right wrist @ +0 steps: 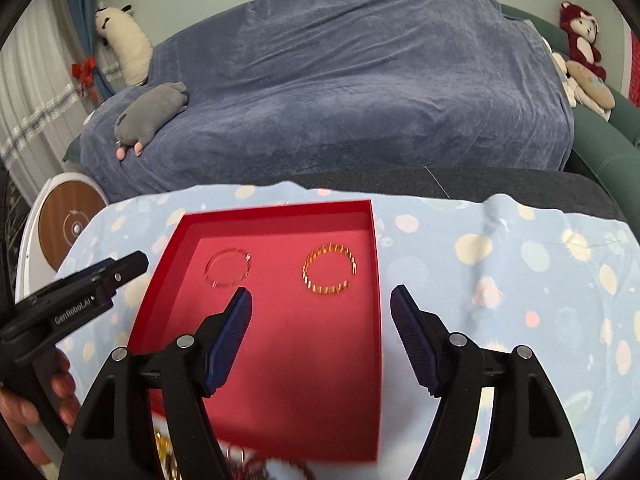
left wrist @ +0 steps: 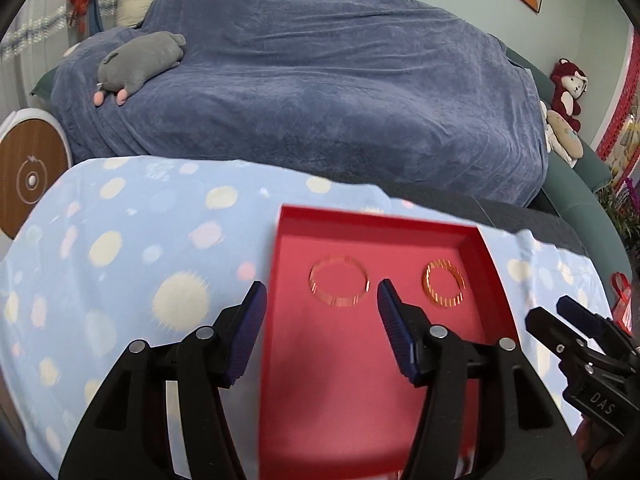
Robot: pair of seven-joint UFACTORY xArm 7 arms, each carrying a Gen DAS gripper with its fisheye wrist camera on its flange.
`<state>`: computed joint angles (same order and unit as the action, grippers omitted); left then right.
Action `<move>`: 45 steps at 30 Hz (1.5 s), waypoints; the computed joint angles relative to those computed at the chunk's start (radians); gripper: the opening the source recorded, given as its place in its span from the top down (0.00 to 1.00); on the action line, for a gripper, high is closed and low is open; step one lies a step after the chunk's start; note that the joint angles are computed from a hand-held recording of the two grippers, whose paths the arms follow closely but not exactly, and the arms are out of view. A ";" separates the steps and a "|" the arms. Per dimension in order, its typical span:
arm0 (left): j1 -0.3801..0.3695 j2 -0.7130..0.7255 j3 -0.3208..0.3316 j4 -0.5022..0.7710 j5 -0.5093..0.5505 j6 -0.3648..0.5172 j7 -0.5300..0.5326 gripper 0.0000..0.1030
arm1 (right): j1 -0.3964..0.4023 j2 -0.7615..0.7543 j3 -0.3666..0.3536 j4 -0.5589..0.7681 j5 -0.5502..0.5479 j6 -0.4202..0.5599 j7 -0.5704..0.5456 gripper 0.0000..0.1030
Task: Organize jewelry
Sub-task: 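Open the left tool in the box while the right tool releases the cuff beside it, then withdraw both tools from the box back toward the remaining bracelets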
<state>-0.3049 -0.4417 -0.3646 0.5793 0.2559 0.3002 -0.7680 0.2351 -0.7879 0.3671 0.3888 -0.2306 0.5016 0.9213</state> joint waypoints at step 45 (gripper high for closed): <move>-0.439 -0.566 0.026 -0.467 -0.275 0.297 -0.163 0.60 | 0.552 -0.159 0.147 -0.135 0.154 0.306 0.407 0.51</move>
